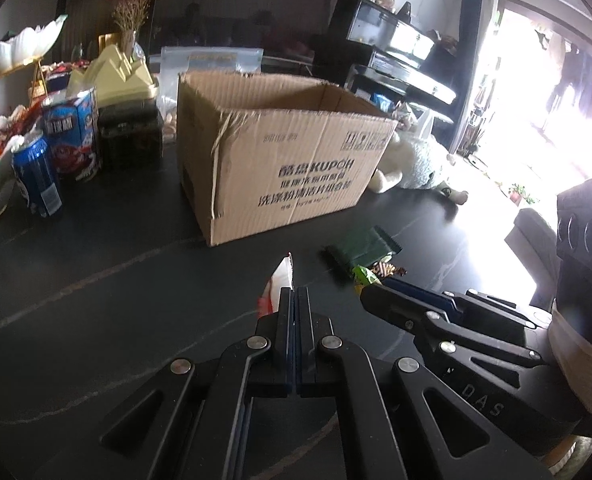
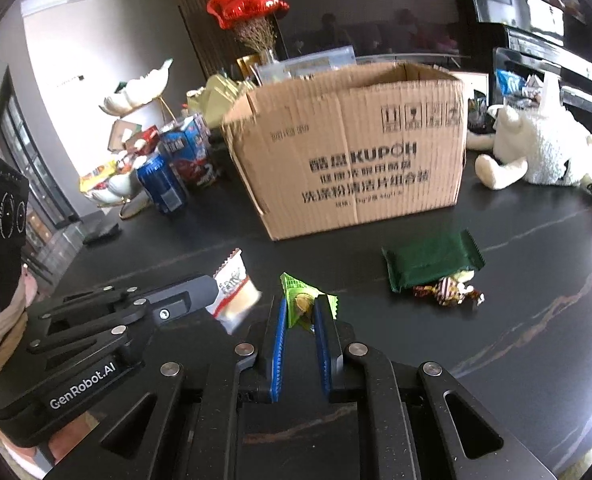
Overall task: Organize snacks
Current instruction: 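Carry both held snacks with both tools into the cardboard box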
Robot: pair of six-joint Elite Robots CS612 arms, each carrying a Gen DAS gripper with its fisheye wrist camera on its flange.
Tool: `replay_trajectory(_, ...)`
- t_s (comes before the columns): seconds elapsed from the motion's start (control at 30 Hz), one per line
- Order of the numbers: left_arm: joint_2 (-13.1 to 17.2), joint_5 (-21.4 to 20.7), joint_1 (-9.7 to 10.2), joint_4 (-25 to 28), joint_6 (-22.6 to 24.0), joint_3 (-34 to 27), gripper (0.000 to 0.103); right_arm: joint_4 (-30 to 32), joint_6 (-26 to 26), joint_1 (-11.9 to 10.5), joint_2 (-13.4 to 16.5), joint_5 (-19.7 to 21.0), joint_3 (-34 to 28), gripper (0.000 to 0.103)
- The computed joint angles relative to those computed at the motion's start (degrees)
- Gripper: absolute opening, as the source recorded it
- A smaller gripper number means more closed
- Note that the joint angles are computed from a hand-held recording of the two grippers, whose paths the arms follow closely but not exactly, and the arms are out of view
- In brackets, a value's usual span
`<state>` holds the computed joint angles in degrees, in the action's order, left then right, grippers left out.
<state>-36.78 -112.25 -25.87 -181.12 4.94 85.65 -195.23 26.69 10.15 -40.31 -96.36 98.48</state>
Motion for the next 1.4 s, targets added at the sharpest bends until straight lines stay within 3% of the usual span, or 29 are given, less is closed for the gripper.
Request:
replay_trajectory(0.8,-2.1,1.1,-1.15,-6.2,-1.7,-2.5,0.002,-5.9,-3.2,-2.3,-3.1,-0.8,0.0,0.015)
replay_trajectory(1.4,-1.0,2.8,-1.83,-2.4,-1.6,-10.2,0.002,-1.9,-9.9,-4.7,-4.6,-0.2,-5.0,0.015)
